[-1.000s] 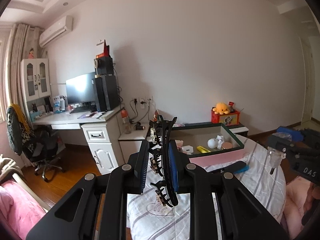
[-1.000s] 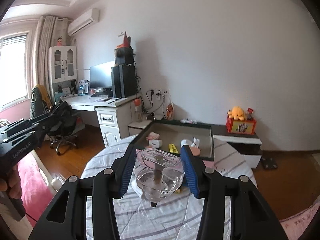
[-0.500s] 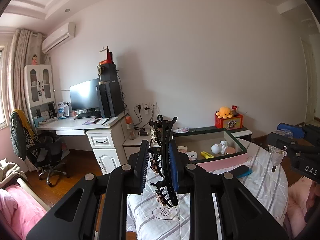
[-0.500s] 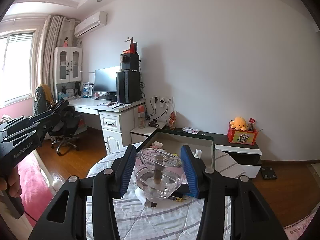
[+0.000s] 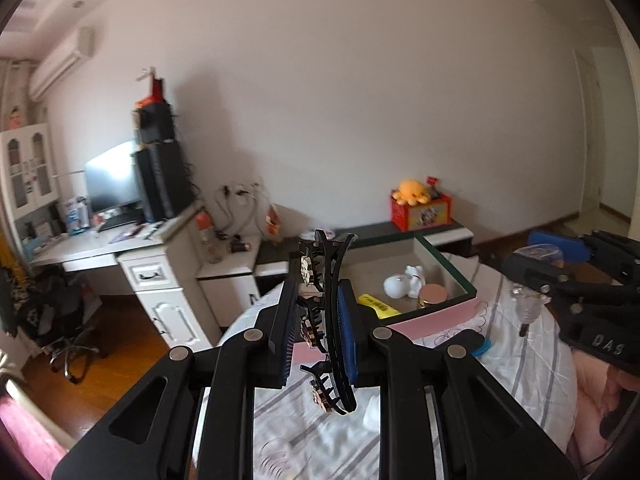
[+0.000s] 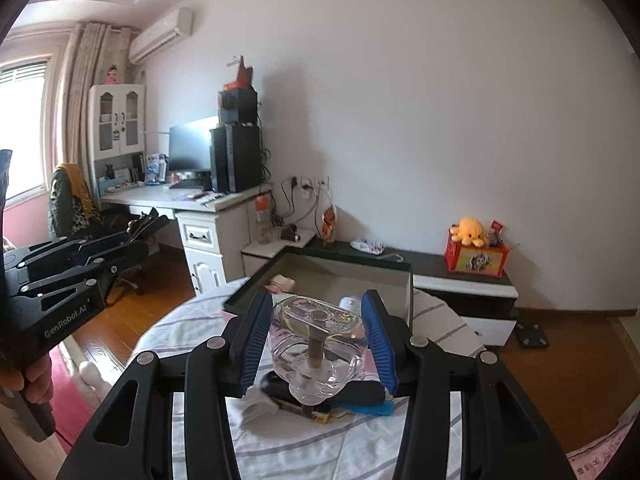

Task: Organize rigid objects
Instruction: 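Lower the hair clip and clear holder into the box and open both tools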

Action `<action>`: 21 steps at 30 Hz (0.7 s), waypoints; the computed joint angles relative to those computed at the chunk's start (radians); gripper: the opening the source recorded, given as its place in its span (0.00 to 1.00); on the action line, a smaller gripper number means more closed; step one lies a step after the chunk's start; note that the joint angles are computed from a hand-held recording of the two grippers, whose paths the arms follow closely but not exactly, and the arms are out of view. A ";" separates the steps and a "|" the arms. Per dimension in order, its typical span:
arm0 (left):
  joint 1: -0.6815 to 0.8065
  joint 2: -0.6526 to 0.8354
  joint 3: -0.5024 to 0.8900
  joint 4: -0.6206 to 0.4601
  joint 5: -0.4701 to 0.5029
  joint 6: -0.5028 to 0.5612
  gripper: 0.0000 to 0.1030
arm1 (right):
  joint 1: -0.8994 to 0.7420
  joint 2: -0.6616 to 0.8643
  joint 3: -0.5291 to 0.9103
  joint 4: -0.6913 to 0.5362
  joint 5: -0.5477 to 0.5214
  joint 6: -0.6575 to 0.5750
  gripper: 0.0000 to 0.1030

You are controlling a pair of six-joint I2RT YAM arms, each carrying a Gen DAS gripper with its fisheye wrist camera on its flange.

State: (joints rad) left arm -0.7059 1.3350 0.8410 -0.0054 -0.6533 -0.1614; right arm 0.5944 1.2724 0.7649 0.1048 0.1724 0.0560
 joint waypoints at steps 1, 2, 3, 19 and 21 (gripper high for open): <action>0.017 0.046 0.028 0.010 0.027 0.015 0.19 | -0.028 0.053 0.030 0.003 -0.023 -0.007 0.46; 0.040 0.097 0.064 0.017 0.061 0.034 0.19 | -0.044 0.084 0.047 0.009 -0.037 -0.010 0.46; 0.065 0.148 0.104 0.018 0.101 0.045 0.19 | -0.067 0.127 0.073 0.012 -0.056 -0.016 0.46; 0.270 0.778 0.691 -0.194 0.332 0.095 0.19 | -0.196 0.657 0.542 -0.126 -0.166 -0.085 0.46; 0.283 0.807 0.716 -0.200 0.342 0.088 0.19 | -0.186 0.685 0.580 -0.146 -0.184 -0.087 0.46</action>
State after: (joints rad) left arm -0.4229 2.1424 1.5566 -0.2054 -0.3117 -0.0731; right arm 0.4080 1.9577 1.3446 -0.0415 -0.0114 -0.0313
